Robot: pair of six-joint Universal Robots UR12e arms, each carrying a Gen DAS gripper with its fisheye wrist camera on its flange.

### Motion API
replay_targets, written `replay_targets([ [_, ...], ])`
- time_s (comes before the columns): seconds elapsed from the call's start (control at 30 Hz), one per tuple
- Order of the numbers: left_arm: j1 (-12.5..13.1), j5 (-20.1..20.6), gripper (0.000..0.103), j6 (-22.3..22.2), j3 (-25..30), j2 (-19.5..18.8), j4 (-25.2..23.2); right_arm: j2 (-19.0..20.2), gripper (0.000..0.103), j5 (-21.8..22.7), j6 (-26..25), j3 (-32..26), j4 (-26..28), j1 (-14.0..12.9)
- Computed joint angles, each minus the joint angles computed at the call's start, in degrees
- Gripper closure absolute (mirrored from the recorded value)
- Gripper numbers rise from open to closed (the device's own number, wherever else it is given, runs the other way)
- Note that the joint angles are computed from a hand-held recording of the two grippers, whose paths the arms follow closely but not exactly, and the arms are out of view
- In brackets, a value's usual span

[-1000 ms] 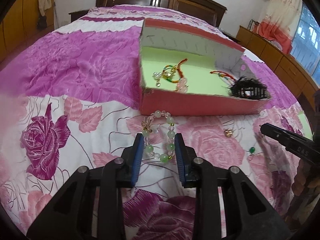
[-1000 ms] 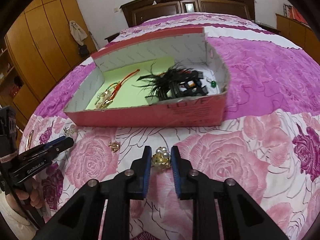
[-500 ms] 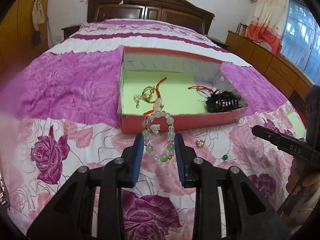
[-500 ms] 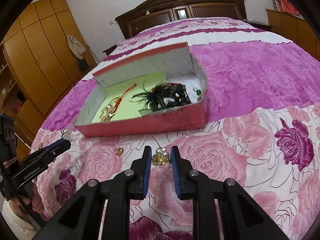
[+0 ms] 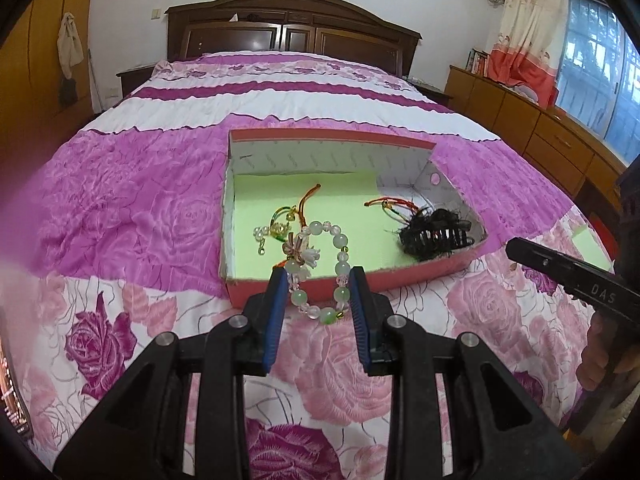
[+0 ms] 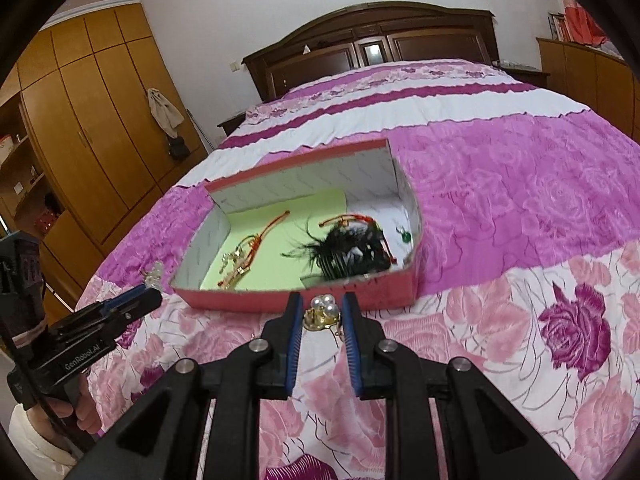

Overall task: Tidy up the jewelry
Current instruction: 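Carry the jade bracelet in the left tool and gold earring in the right tool into the box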

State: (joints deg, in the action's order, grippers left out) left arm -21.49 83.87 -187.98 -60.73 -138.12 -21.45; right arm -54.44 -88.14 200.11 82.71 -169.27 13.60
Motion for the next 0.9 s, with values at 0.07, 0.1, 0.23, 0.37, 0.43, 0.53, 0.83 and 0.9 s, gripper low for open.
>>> replay_targets([
  [0.07, -0.04, 0.1, 0.08, 0.15, 0.91, -0.42, -0.5, 0.22, 0.081, -0.11, -0.41, -0.58, -0.19, 0.0],
  [0.1, -0.07, 0.17, 0.08, 0.15, 1.48, -0.69, -0.79, 0.36, 0.081, -0.21, -0.7, -0.96, -0.2, 0.0],
  [0.23, -0.17, -0.17, 0.08, -0.22, 3.65, -1.81, -1.7, 1.04, 0.081, -0.75, -2.1, -2.75, 0.1, -0.13],
  [0.37, -0.41, -0.16, 0.08, 0.31, 6.65, -3.36, -3.45, 2.05, 0.081, -1.77, -3.74, -5.06, 0.54, -0.31],
  [0.43, -0.47, -0.16, 0.08, 0.55, 8.0, -4.07, -4.31, 2.67, 0.081, -2.32, -4.21, -6.33, 1.01, -0.43],
  [0.53, -0.53, -0.2, 0.08, 0.41, 10.47, -5.4, -6.17, 3.8, 0.081, -3.31, -4.52, -8.47, 2.16, -0.61],
  [0.83, -1.1, -0.01, 0.08, 1.22, 17.54, -9.27, -11.87, 8.07, 0.081, -4.41, -5.26, -15.38, 7.4, -1.26],
  [0.9, -1.21, -0.1, 0.08, 1.23, 19.31, -10.3, -13.52, 8.96, 0.081, -4.4, -5.36, -16.64, 8.69, -1.41],
])
